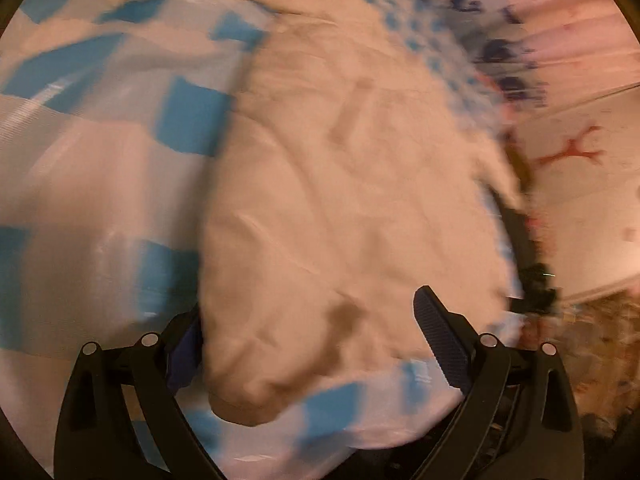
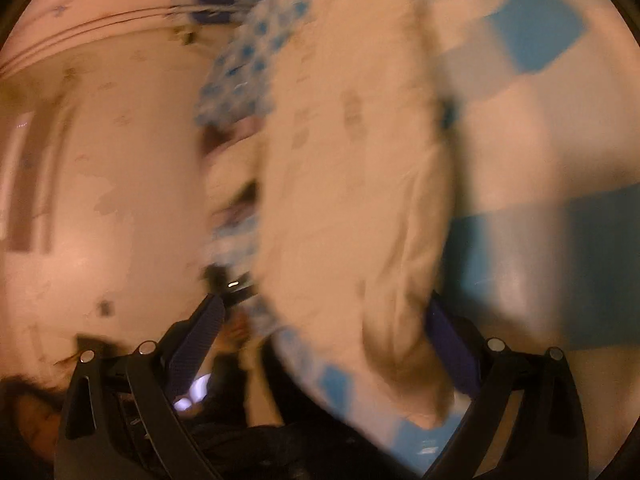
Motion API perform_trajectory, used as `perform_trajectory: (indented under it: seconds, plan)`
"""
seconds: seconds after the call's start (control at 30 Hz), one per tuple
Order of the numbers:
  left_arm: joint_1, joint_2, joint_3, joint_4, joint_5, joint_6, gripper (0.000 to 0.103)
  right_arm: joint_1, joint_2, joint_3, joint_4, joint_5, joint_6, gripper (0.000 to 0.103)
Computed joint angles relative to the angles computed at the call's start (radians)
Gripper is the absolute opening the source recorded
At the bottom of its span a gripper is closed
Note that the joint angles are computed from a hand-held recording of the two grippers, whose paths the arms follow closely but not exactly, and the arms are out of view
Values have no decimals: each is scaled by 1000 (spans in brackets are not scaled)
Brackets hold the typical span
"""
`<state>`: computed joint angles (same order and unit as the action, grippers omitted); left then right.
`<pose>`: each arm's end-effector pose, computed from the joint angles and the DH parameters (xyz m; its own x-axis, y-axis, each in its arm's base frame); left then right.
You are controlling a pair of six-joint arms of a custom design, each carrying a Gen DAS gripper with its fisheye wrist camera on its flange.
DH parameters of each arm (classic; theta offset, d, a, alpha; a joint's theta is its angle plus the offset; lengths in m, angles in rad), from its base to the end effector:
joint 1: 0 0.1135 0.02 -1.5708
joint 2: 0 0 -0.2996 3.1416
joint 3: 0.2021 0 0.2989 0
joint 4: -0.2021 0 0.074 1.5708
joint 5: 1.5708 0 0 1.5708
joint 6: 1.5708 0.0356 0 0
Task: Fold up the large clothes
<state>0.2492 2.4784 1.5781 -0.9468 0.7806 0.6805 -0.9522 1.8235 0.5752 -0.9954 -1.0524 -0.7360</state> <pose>0.4500 0.0887 0.0103 -0.9520 0.2190 -0.2139 0.3058 0.6477 -0.6979 0.1339 -0.1348 0.0732 -0.8178 0.5754 0.0059 0.2274 0.3138 0.9219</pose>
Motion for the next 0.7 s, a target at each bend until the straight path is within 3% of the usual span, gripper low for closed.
perform_trajectory:
  seconds: [0.1,0.3,0.33,0.37,0.4,0.43,0.5,0.6,0.7]
  plan:
    - [11,-38,-39,-19,43,37,91,41,-76,-23,4,32,11,94]
    - [21,34,30,-72,4,-14,91,60,-50,-46,147,61,151,91]
    - [25,38,29,-71,27,-16,91,61,-62,-55,152,52,146,86]
    - [32,45,35,-82,49,-5,90,64,-61,-60,155,39,138,60]
    - [37,41,24,-66,76,-12,75,46,-61,-63,143,55,118,28]
    - [32,20,-4,-13,55,-44,46,47,-87,-71,163,60,148,24]
    - [25,-8,-42,62,11,-94,15,27,-119,-75,126,45,106,20]
    - [13,-77,-117,140,-15,-104,10,42,-231,-76,79,-9,123,18]
    - [25,-142,-137,124,48,-104,9,66,-339,-53,25,-59,149,17]
